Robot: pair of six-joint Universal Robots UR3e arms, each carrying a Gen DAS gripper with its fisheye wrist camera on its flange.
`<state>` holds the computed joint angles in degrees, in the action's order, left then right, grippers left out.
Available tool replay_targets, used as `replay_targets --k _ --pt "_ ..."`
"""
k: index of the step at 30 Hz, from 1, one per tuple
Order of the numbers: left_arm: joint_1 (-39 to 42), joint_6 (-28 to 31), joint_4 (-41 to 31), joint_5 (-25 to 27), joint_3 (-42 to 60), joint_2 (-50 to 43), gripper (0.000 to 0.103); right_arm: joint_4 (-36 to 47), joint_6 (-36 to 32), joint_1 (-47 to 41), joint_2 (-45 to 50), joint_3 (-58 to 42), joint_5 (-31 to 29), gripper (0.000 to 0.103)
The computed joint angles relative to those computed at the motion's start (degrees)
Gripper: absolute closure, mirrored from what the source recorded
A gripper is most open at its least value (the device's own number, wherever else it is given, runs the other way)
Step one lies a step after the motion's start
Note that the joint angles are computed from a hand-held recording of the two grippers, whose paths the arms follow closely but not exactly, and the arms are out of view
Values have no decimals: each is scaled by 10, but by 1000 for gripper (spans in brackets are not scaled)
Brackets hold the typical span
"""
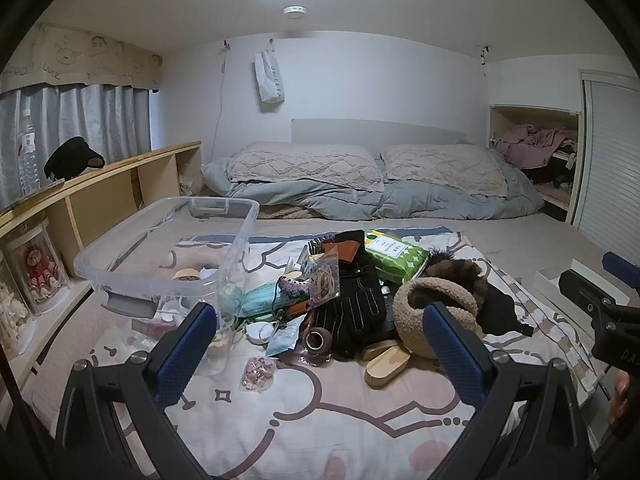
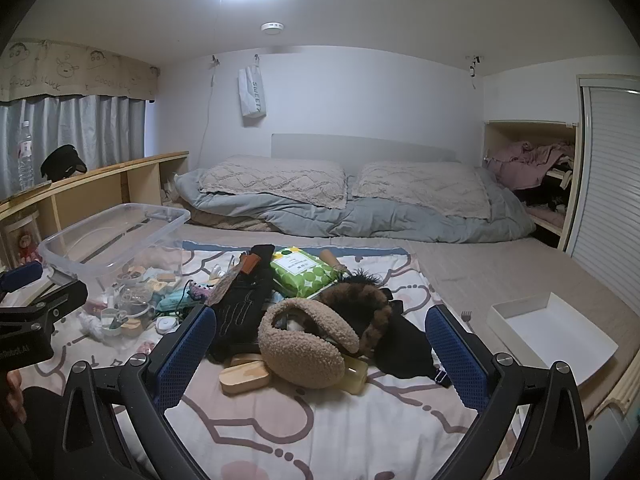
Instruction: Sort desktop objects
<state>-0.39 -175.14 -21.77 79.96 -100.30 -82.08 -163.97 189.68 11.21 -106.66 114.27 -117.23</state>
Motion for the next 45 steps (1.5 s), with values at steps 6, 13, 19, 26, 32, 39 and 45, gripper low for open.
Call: replay_targets --k 6,13,19,26,32,39,45 --pt "0 0 -3 -2 -1 3 0 2 1 0 0 -1 0 0" --pt "0 0 0 -2 -2 0 0 7 2 1 0 -4 -1 0" --pt "-2 0 -1 0 0 -1 0 9 2 -1 -3 -3 1 0" --pt "-2 0 -2 0 1 -1 0 9 2 -3 -5 -2 3 0" --pt "-3 1 -1 0 0 -1 0 8 4 1 -1 -3 0 0" --pt "-1 0 -1 -5 -1 0 0 4 6 4 3 -3 -3 0" --pt "2 2 2 -7 -11 4 0 3 5 4 2 -2 -2 0"
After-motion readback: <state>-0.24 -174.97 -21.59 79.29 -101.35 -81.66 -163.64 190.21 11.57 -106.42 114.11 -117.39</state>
